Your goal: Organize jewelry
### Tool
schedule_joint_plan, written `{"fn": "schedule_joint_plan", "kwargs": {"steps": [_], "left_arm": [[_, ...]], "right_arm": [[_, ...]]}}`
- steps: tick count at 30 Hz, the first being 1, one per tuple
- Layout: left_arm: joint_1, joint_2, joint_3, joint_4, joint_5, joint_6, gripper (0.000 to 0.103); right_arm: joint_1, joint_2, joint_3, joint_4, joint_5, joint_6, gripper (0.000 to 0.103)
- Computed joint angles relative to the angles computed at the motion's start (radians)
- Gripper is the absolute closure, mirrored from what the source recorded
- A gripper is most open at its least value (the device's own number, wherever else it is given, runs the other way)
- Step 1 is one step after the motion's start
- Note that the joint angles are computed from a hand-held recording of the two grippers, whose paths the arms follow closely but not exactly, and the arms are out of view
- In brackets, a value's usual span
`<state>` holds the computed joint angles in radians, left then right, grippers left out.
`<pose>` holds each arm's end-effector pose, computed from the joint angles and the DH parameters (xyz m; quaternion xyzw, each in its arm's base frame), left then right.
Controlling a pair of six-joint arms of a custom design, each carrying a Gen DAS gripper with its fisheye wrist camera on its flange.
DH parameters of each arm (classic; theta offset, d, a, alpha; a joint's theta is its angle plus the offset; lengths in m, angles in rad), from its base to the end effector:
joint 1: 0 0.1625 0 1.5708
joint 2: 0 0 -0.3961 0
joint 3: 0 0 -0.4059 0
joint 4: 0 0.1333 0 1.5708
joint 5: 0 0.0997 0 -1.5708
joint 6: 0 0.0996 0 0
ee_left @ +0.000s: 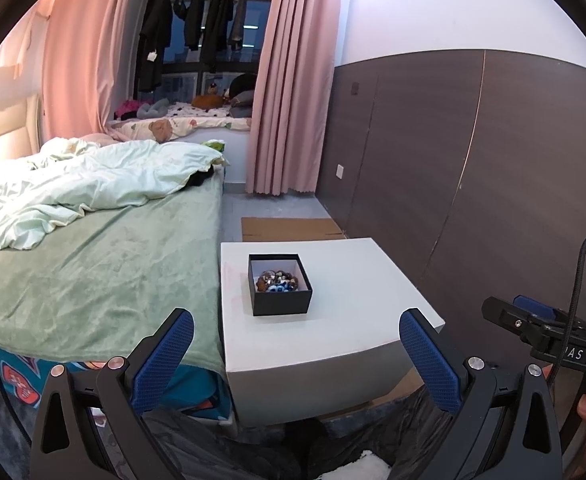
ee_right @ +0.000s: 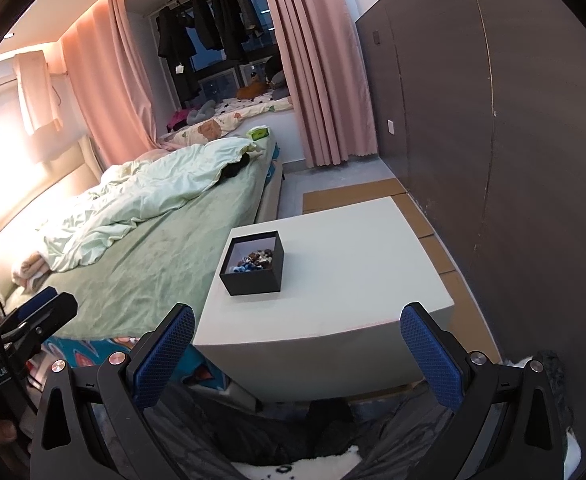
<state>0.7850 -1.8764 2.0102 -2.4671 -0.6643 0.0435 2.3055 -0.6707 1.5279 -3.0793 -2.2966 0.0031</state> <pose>-0.1316 -0.4308 0.5106 0.1871 0.8294 -0.4591 0.2574 0.5194 -0.4747 0.1030 0.2108 -0.8678 0.4002 0.2059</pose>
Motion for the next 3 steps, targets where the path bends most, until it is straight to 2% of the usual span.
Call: {"fn": "schedule_joint_plan", "kwargs": {"steps": [3], "left_arm": [[0.001, -0.001, 0.000, 0.001, 0.001, 0.005, 0.000]], "right_arm": [[-0.003, -0.003, 0.003, 0.011, 0.001, 0.013, 0.000]]}}
